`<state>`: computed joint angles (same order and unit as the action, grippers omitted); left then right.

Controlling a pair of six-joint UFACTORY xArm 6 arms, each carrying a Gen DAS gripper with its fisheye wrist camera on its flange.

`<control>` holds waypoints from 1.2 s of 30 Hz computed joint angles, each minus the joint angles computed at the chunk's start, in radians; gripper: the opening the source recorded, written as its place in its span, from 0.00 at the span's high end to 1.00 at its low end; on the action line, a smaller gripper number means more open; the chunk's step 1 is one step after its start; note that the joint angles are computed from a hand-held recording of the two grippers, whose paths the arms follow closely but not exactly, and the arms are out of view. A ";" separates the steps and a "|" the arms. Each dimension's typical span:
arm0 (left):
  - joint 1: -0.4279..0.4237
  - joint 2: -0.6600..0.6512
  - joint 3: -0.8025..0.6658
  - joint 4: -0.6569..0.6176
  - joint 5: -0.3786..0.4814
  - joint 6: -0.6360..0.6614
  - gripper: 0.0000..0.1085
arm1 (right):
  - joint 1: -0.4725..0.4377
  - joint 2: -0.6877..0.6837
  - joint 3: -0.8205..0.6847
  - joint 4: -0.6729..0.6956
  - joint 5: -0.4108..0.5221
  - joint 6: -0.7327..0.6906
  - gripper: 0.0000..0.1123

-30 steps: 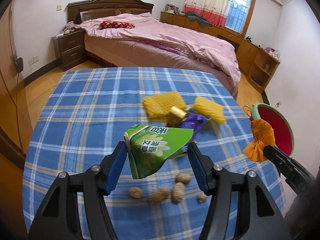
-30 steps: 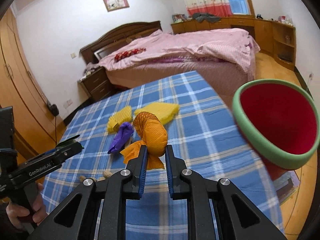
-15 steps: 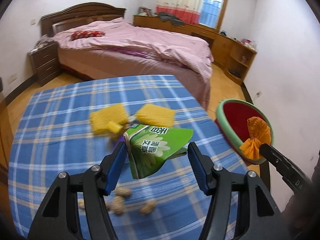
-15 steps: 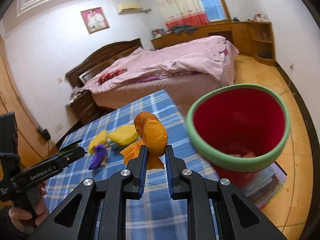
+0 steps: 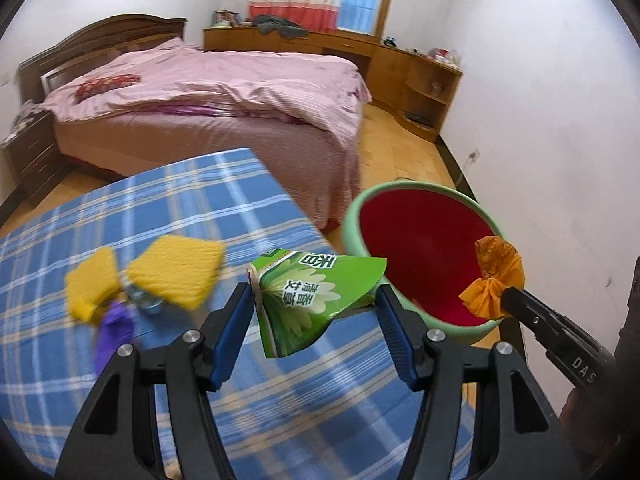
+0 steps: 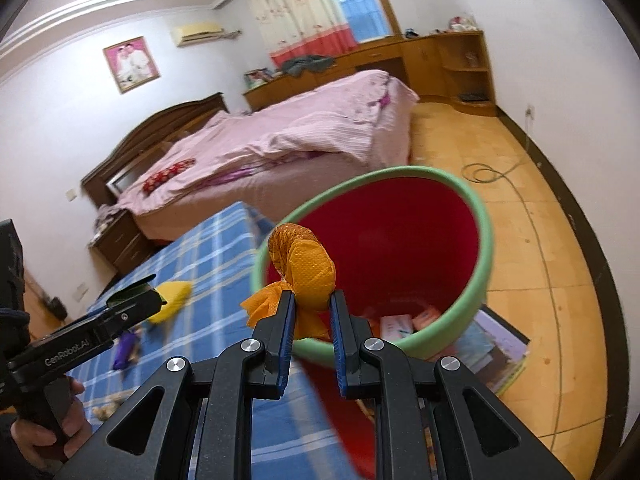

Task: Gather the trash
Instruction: 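Carry the green snack bag and orange bag over the red bucket with both tools, then open both tools to drop the snack bag and orange bag into the bucket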

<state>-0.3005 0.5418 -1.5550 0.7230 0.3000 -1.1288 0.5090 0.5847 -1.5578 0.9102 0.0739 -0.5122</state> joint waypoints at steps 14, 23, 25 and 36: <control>-0.054 0.277 -0.396 -0.278 0.141 0.320 0.42 | -0.097 0.126 -0.122 -0.462 0.084 0.390 0.82; -0.064 0.390 -0.570 -0.379 0.210 0.430 0.42 | -0.102 0.140 -0.143 -0.329 0.101 0.272 0.72; -0.064 0.417 -0.613 -0.416 0.234 0.460 0.42 | -0.101 0.131 -0.134 -0.275 0.098 0.228 0.66; -0.061 0.457 -0.669 -0.514 0.238 0.509 0.29 | -0.104 0.096 -0.091 -0.188 0.064 0.160 0.55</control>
<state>-0.3610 0.9991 -2.2243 0.2095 0.5381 -0.6202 0.4048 0.6804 -1.6491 0.7218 0.1381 -0.3520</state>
